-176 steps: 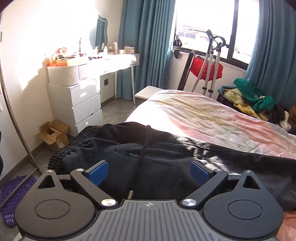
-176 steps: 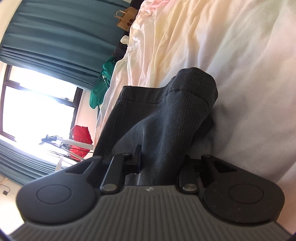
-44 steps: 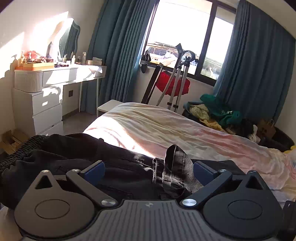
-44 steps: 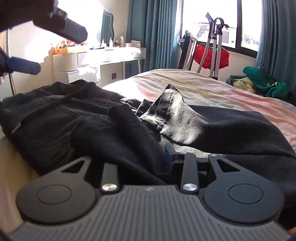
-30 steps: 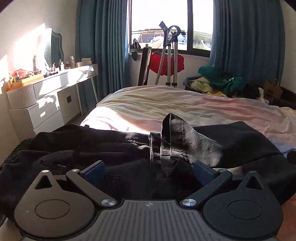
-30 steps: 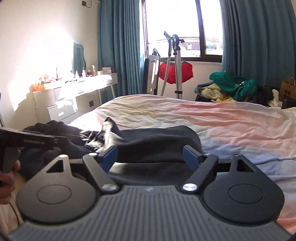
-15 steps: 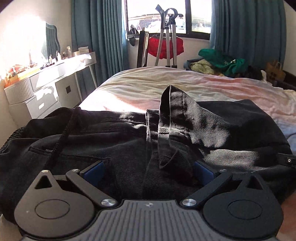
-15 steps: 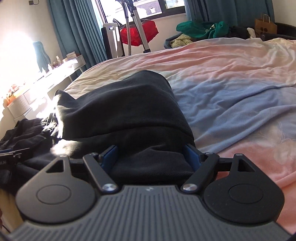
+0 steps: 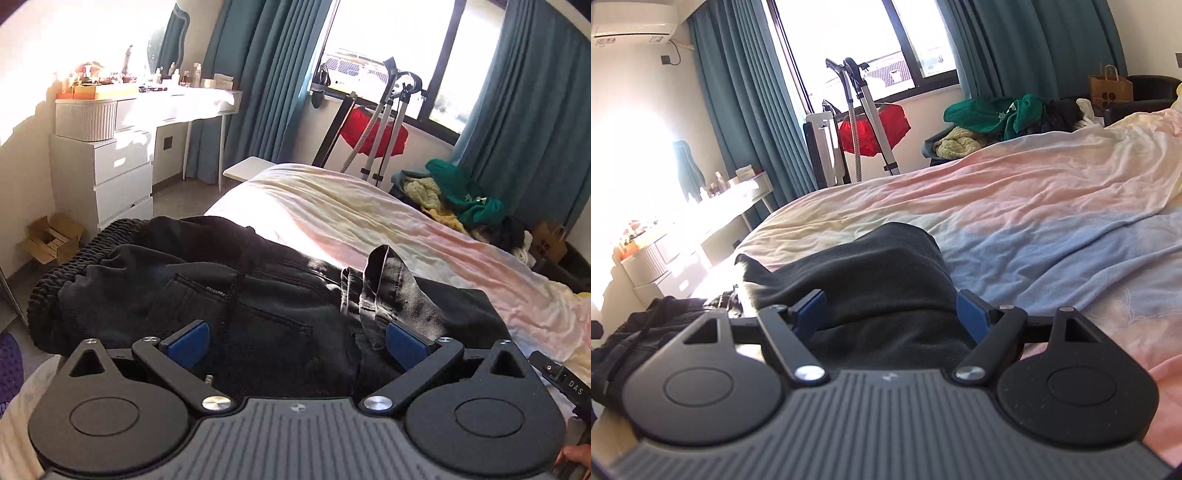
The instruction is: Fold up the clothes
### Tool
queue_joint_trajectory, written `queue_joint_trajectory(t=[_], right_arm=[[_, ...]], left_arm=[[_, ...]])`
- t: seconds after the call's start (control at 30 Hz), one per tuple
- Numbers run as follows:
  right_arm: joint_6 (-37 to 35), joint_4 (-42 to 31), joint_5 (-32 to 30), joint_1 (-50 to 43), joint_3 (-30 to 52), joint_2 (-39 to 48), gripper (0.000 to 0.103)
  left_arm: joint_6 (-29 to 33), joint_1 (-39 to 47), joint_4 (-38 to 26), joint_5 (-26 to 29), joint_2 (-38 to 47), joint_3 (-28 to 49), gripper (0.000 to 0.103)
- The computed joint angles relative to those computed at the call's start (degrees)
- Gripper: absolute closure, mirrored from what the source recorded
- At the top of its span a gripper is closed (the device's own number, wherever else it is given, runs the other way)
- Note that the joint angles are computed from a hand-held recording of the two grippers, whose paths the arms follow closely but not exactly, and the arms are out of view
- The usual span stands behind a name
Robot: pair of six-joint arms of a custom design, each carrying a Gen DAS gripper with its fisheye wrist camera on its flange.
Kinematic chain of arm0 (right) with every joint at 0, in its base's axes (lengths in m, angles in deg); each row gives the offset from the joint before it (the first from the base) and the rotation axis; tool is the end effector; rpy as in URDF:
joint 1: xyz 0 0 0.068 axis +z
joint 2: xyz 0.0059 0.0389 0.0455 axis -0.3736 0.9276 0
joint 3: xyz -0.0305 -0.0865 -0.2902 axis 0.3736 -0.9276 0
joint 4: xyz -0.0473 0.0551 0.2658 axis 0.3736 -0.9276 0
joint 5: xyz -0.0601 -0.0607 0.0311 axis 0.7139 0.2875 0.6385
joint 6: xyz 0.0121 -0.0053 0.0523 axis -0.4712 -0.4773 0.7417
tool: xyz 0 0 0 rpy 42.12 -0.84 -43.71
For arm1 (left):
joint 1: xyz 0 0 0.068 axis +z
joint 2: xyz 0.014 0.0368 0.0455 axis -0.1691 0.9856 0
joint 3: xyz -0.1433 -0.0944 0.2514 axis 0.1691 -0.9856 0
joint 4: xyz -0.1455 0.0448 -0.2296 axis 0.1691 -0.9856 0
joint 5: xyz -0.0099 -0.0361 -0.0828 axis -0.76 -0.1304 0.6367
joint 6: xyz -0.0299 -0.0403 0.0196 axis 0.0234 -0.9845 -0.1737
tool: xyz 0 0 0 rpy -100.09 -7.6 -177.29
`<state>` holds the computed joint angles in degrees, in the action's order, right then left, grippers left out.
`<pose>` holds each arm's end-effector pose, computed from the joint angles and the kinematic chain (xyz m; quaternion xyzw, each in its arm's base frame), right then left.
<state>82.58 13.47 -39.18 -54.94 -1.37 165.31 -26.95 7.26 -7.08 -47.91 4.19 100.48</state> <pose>0.1644 -0.0896 0.1137 0.2068 0.8000 0.0694 0.5590 0.2009 0.0433 0.1979 0.0178 0.8846 -0.1437 0.4433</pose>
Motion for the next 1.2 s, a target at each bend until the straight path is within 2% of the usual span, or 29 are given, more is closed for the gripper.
queue_joint_trajectory(t=[0.1, 0.2, 0.33, 0.43, 0.53, 0.63, 0.77, 0.83, 0.93, 1.0, 1.1, 1.17, 1.2], right_arm=[[-0.3, -0.2, 1.0, 0.8, -0.5, -1.6, 0.023], [0.4, -2.2, 1.3, 1.6, -0.4, -2.9, 0.023], [-0.6, -4.6, 2.2, 2.8, -0.3, -4.0, 0.023], [-0.8, -5.3, 2.7, 3.5, -0.1, -4.0, 0.023], [-1.2, -5.3, 3.9, 4.5, 0.0, -3.3, 0.023], [-2.0, -4.9, 5.6, 6.0, 0.2, -2.1, 0.023], [-2.5, -3.8, 6.2, 7.4, 0.5, 0.1, 0.023], [-2.6, -3.3, 7.0, 8.4, 0.7, 1.0, 0.023], [-3.2, -2.1, 8.6, 10.1, 1.0, 2.3, 0.023], [-3.5, -0.8, 9.9, 11.3, 1.1, 3.7, 0.023], [-3.6, 3.7, 11.4, 12.7, 0.3, 5.6, 0.023], [-3.9, 9.8, 11.8, 13.7, -0.8, 7.7, 0.023], [-4.4, 12.2, 12.3, 14.7, -1.1, 8.9, 0.023]], left_arm=[[6.1, 11.9, -6.5, 8.6, -0.6, 2.9, 0.000], [9.5, 20.5, -15.3, 12.3, 4.6, 9.0, 0.000], [3.4, 27.4, -25.7, 11.9, 18.1, 17.4, 0.001], [-4.3, 31.2, -28.4, 11.4, 26.8, 20.8, 0.002], [-7.7, 33.1, -26.1, 13.6, 32.2, 21.2, 0.004], [-11.8, 33.5, -19.9, 19.7, 36.2, 19.4, 0.004], [-18.9, 31.3, -10.8, 21.4, 39.1, 18.6, 0.004], [-22.7, 29.6, -4.8, 19.5, 39.9, 18.1, 0.004], [-28.5, 27.5, 3.8, 15.3, 41.4, 17.8, 0.014], [-32.5, 26.8, 7.3, 14.1, 43.2, 18.3, 0.014], [-33.3, 26.3, 10.4, 13.2, 44.4, 18.1, 0.018], [-31.7, 25.2, 11.9, 10.6, 43.5, 17.6, 0.034], [-31.1, 24.3, 12.0, 9.1, 43.2, 17.8, 0.037]])
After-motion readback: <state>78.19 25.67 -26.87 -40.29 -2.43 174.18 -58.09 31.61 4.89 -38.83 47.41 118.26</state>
